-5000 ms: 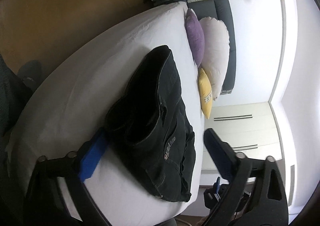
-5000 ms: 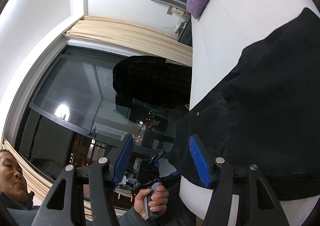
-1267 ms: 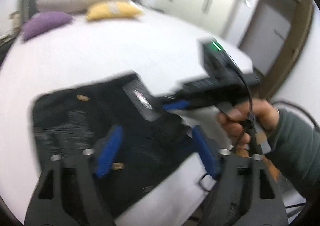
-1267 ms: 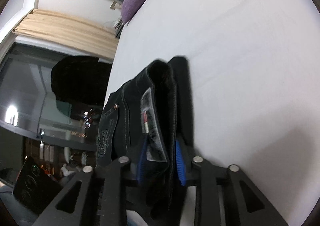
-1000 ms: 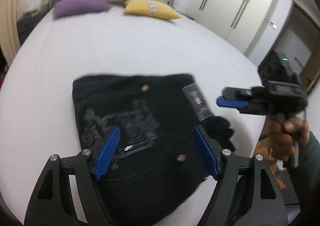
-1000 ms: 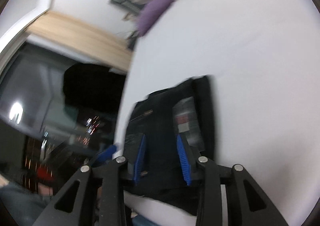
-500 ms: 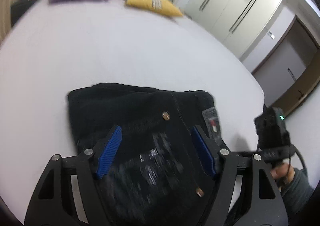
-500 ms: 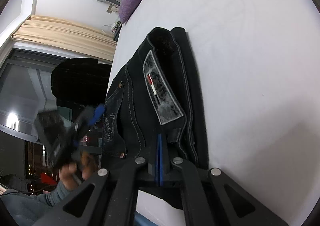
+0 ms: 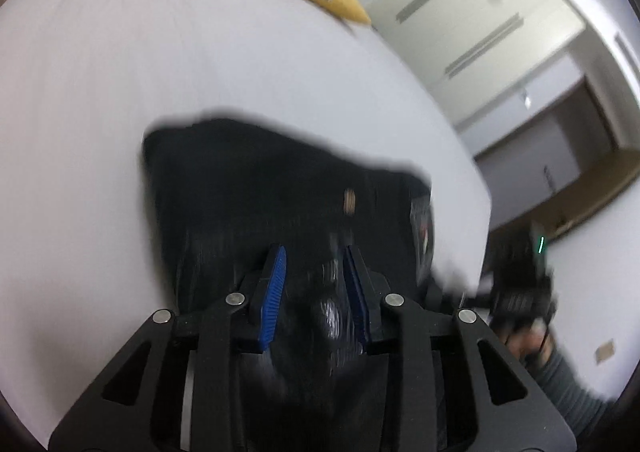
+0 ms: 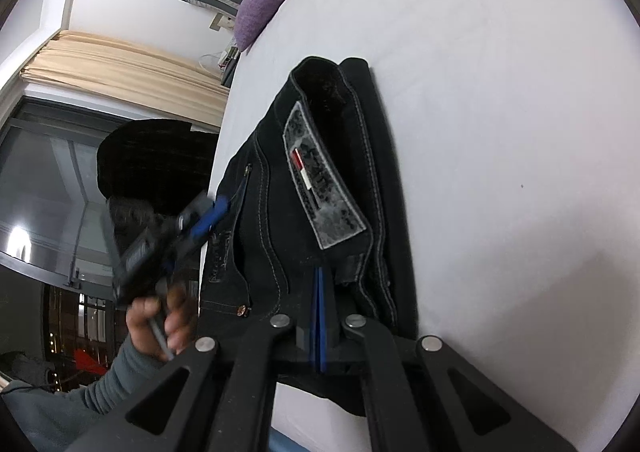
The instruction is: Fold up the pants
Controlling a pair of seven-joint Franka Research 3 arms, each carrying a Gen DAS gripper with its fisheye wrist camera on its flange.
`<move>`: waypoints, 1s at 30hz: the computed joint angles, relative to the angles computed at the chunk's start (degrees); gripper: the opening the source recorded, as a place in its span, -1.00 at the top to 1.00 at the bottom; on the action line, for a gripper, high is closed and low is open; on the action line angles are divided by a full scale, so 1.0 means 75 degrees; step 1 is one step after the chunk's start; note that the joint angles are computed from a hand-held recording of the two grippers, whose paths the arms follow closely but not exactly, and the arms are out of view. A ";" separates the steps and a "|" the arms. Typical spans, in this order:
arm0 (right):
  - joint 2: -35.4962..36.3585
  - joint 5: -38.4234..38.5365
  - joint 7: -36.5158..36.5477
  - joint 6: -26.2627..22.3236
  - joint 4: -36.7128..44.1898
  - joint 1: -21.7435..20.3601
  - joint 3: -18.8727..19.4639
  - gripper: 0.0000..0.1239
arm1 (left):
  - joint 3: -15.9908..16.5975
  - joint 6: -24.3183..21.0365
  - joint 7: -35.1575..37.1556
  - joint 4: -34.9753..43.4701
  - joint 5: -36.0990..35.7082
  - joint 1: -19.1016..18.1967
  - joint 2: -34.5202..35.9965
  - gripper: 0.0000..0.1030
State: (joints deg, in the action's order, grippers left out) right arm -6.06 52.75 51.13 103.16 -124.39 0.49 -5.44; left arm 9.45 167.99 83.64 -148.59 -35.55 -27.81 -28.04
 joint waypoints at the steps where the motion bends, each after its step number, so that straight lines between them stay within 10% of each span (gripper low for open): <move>1: -0.0017 -0.0009 0.0012 0.0029 -0.0017 0.0004 0.0010 1.00 | -0.0283 -0.0027 -0.0136 -0.0147 0.0276 0.0259 -0.0155 0.43; 6: -0.0168 -0.0214 0.0096 0.0258 -0.0070 0.0069 0.0066 1.00 | -0.1882 -0.0382 -0.1495 -0.0929 0.1890 0.1339 -0.1335 0.43; 12: -0.0299 -0.0250 0.0226 0.0361 -0.0151 0.0130 0.0050 1.00 | -0.2978 -0.1040 -0.2549 -0.1340 0.3066 0.1425 -0.2194 0.43; 19: -0.0746 -0.0336 -0.0004 0.0403 -0.0417 0.0088 -0.0044 0.98 | -0.2493 -0.0909 -0.2736 -0.1464 0.3765 0.1022 -0.2128 0.43; 23: -0.1455 -0.0180 -0.0301 0.0668 -0.0512 0.0078 -0.0226 0.08 | -0.2145 -0.1299 -0.3286 -0.1444 0.3962 0.0993 -0.3012 0.36; 24: -0.1525 -0.0027 -0.0413 0.0773 -0.0467 0.0088 -0.0287 -0.01 | -0.2196 -0.1341 -0.3500 -0.1476 0.4143 0.1236 -0.3249 0.14; 25: -0.1477 0.0045 -0.0473 0.0832 -0.0346 0.0110 -0.0321 -0.06 | -0.2178 -0.1423 -0.3664 -0.1485 0.4280 0.1395 -0.3379 -0.68; 26: -0.1343 0.0037 -0.0465 0.0862 -0.0172 0.0131 -0.0324 -0.06 | -0.2210 -0.1462 -0.3896 -0.1513 0.4428 0.1648 -0.3474 -0.99; 30: -0.0241 -0.0425 0.0105 0.0648 0.0809 0.0180 -0.0149 -0.07 | -0.1369 -0.1526 -0.3968 -0.1385 0.4406 0.1506 -0.2997 -0.99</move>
